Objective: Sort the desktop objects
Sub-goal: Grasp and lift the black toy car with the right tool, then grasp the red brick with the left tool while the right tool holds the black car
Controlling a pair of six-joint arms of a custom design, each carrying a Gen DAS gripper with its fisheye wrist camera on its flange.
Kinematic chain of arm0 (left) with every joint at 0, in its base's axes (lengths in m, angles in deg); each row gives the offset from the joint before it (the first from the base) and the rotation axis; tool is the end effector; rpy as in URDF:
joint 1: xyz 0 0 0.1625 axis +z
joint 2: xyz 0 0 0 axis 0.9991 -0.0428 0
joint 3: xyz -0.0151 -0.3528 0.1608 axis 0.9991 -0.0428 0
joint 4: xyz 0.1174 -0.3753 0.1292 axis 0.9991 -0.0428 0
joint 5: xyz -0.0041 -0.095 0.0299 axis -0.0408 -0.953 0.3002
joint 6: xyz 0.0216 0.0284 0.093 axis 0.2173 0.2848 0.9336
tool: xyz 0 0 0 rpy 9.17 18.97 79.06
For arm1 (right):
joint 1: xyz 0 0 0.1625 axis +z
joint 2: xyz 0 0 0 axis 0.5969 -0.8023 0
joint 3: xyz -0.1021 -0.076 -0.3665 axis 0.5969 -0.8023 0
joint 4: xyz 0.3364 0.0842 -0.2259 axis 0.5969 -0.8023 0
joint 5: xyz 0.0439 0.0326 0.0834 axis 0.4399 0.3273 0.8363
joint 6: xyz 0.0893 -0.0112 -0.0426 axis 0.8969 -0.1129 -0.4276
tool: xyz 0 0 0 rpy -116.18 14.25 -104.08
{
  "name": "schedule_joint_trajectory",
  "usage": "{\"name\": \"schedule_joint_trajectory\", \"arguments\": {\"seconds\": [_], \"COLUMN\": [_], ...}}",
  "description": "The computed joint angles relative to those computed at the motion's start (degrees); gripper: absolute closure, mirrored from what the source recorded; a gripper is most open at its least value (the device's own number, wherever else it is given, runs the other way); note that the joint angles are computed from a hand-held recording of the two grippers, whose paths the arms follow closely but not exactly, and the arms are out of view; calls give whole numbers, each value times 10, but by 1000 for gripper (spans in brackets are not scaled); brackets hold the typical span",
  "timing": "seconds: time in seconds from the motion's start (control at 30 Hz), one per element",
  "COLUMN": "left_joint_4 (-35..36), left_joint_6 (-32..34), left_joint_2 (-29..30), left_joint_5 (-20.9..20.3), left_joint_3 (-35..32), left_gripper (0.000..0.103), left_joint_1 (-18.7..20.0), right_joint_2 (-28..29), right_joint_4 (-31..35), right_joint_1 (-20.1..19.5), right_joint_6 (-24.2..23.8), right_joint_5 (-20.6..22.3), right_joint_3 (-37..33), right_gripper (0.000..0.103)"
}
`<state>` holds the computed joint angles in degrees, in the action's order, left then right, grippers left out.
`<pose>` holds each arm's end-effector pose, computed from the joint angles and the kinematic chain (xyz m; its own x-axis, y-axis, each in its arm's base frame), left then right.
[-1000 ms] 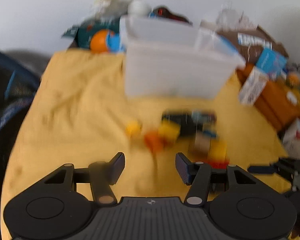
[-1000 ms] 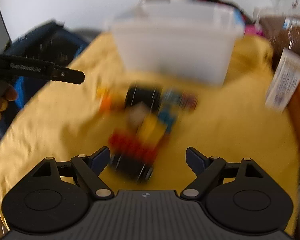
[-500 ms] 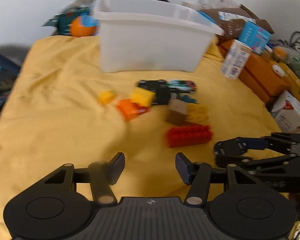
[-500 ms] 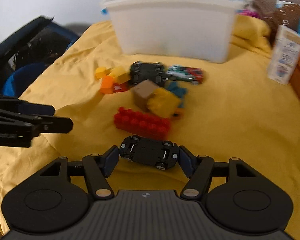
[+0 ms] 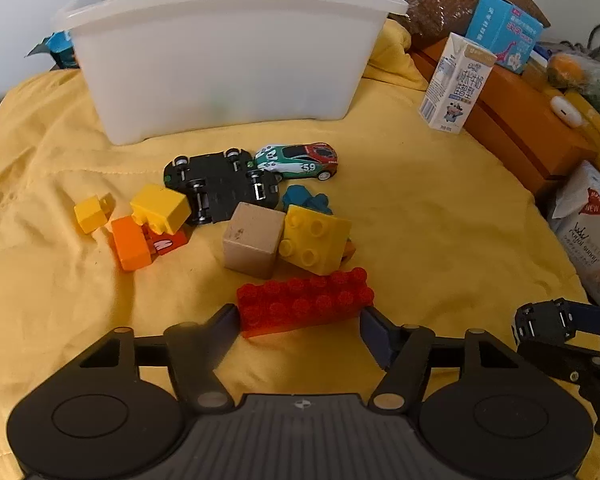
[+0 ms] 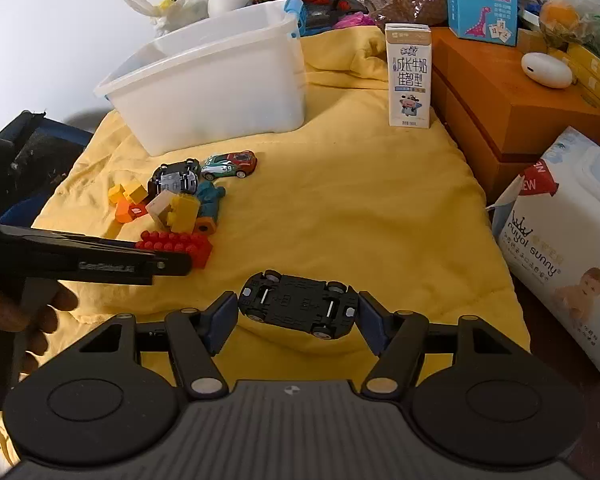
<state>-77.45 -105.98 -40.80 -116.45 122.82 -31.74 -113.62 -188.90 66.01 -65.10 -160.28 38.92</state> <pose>-0.0793 -0.4931 0.1287 -0.7817 -0.1449 -0.6066 0.2495 0.8187 -0.5171 0.2189 -0.5142 0.0186 -0.7620 -0.4515 0.4643 -0.6074 0.7470 -0.2705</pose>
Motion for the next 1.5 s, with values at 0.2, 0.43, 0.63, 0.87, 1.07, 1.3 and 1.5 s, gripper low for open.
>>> {"name": "schedule_joint_trajectory", "arguments": {"seconds": [0.2,0.43,0.63,0.87,1.07,1.3,1.5], "left_joint_4": [-31,-120,-185,-99,-118,-84,-106], "left_joint_6": [45,143,273,250,273,293,297], "left_joint_2": [4,-35,-20,-89,-85,-43,-37], "left_joint_5": [6,-29,-54,-193,-150,-138,-164], "left_joint_3": [8,46,34,74,91,41,41], "left_gripper": [37,50,49,49,49,50,76], "left_joint_1": [-4,8,28,27,3,27,23], "right_joint_2": [0,3,2,4,4,0,-5], "right_joint_4": [8,18,29,31,24,20,14], "right_joint_1": [-4,-4,-4,-4,-5,-5,-6], "right_joint_6": [-2,-4,-3,9,16,19,29], "right_joint_5": [10,18,18,14,12,4,-3], "right_joint_3": [1,-6,-8,-6,-3,0,5], "right_gripper": [36,35,35,35,35,35,35]}}
